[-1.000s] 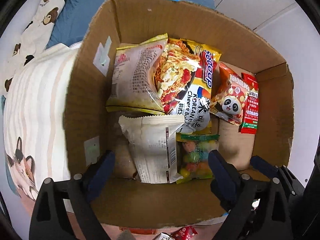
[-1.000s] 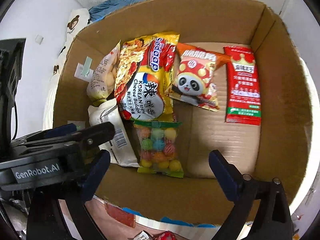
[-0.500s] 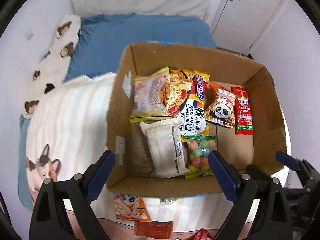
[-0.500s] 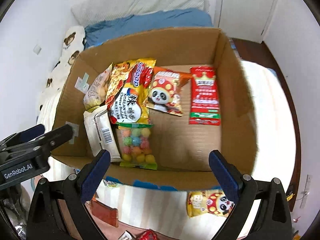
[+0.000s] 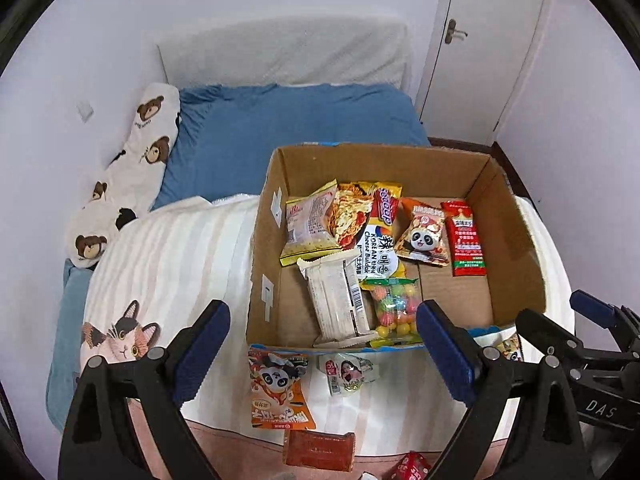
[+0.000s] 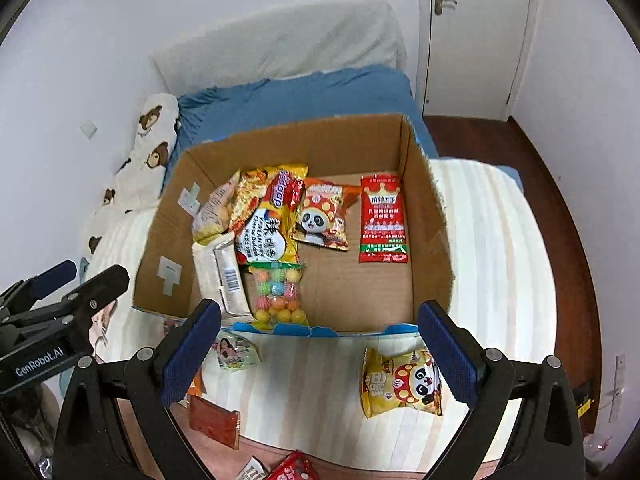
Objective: Organize snacks
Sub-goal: 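Carry both packets into the box and open both tools to drop them, then grasp the brown packet with left tool while right grasps the yellow panda bag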
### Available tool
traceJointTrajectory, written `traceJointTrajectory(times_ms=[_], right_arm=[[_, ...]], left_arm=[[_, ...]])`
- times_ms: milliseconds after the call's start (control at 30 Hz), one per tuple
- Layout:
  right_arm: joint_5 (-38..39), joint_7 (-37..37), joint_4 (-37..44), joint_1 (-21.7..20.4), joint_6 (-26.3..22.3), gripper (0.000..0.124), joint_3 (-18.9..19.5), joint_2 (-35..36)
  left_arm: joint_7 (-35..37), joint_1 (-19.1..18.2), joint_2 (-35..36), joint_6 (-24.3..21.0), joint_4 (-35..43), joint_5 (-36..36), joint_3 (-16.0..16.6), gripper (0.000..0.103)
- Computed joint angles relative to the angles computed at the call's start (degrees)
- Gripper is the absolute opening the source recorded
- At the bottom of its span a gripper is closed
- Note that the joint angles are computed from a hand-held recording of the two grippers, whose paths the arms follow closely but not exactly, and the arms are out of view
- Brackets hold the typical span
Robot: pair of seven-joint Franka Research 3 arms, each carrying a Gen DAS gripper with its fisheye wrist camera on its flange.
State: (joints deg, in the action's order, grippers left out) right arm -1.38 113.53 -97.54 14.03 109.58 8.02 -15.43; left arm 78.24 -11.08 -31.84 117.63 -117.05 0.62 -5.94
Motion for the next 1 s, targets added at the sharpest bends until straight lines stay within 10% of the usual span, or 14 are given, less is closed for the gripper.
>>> traceJointTrajectory(times_ms=[367,633,1000], right_arm=[[6.3,0.9,-7.1,-0.2,0.1,0.101,-0.8,-7.9],[12.2,3.7,-22.3,-3.0,-1.0,0.101,-2.6,-15.3],[9.0,4.9,-23.6,-5.8,-0.1,0.101,-2.2,-8.2]], left_arm=[[-5.3,0.0,-6.7,-4.6,-5.9,-6.0,2.8,0.095],[-15.0,1.6,-12.6,-14.1,-24.5,-24.6,10.5,0.095],[-24.9,4.5,-9.8,-5.0,-33.6,-38.9,9.0,0.093]])
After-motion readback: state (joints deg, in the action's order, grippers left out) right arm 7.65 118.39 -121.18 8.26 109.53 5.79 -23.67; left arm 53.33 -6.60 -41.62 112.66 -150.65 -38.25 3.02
